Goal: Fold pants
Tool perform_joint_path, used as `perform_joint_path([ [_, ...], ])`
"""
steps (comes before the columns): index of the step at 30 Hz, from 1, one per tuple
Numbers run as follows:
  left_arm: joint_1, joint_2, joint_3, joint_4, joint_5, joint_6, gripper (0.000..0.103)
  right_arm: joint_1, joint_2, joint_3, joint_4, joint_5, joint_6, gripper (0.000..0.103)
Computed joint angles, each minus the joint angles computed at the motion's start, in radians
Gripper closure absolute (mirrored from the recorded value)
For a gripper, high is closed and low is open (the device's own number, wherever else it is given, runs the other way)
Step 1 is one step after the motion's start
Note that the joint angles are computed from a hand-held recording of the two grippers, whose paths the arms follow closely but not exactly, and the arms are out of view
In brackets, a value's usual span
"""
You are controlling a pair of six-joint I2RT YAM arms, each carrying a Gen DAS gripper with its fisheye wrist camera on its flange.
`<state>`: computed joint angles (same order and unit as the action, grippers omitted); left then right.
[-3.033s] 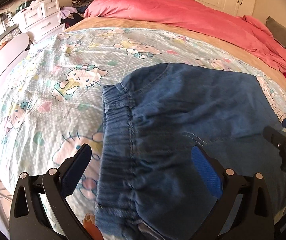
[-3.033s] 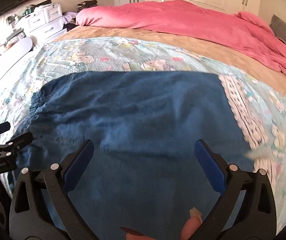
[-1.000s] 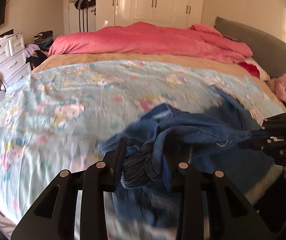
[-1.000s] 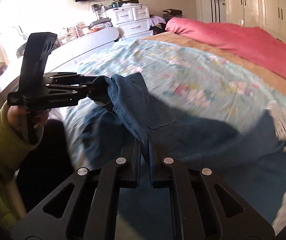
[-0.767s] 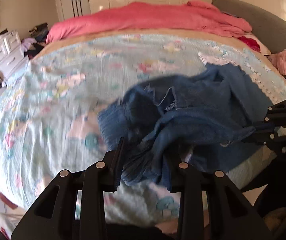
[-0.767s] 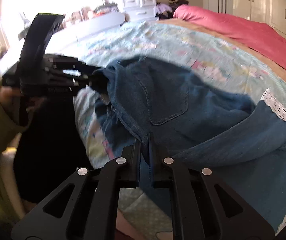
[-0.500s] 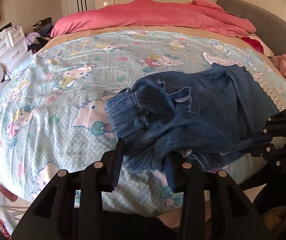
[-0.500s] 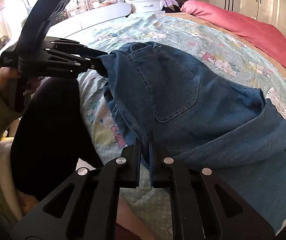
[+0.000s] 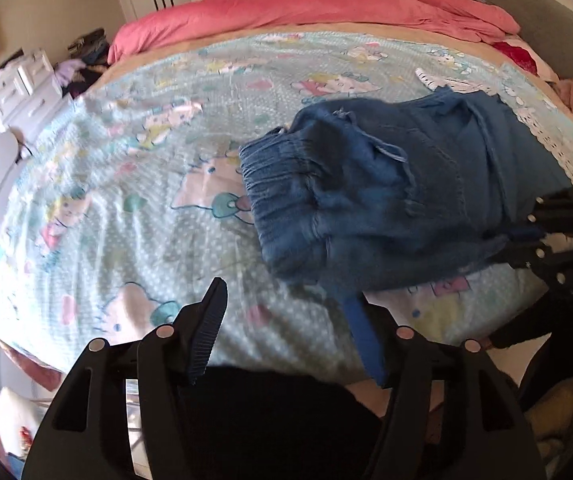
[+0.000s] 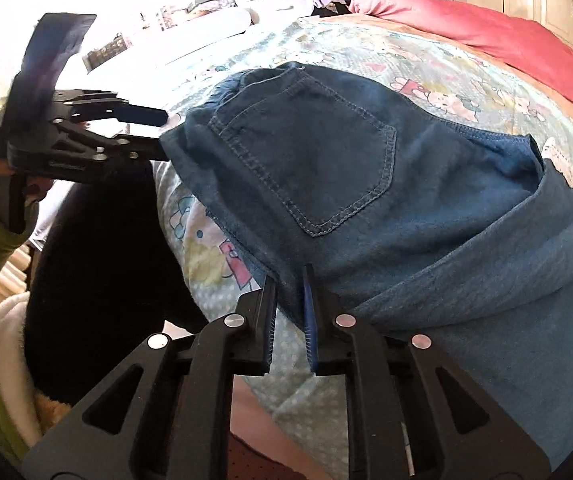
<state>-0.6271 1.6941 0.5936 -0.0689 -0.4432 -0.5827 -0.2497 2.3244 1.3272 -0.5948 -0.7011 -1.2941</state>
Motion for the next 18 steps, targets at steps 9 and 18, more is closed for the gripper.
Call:
perform_joint_path([
  [9, 0.095, -0.112, -0.044, 0.024, 0.071, -0.067, 0.058, -0.056, -0.009, 0.103, -0.251, -0.078, -0.108, 0.083],
  [18, 0.283, 0.08, -0.036, 0.325, 0.356, -0.138, 0.088, 0.004, -0.043, 0.016, -0.006, -0.008, 0.114, 0.08],
])
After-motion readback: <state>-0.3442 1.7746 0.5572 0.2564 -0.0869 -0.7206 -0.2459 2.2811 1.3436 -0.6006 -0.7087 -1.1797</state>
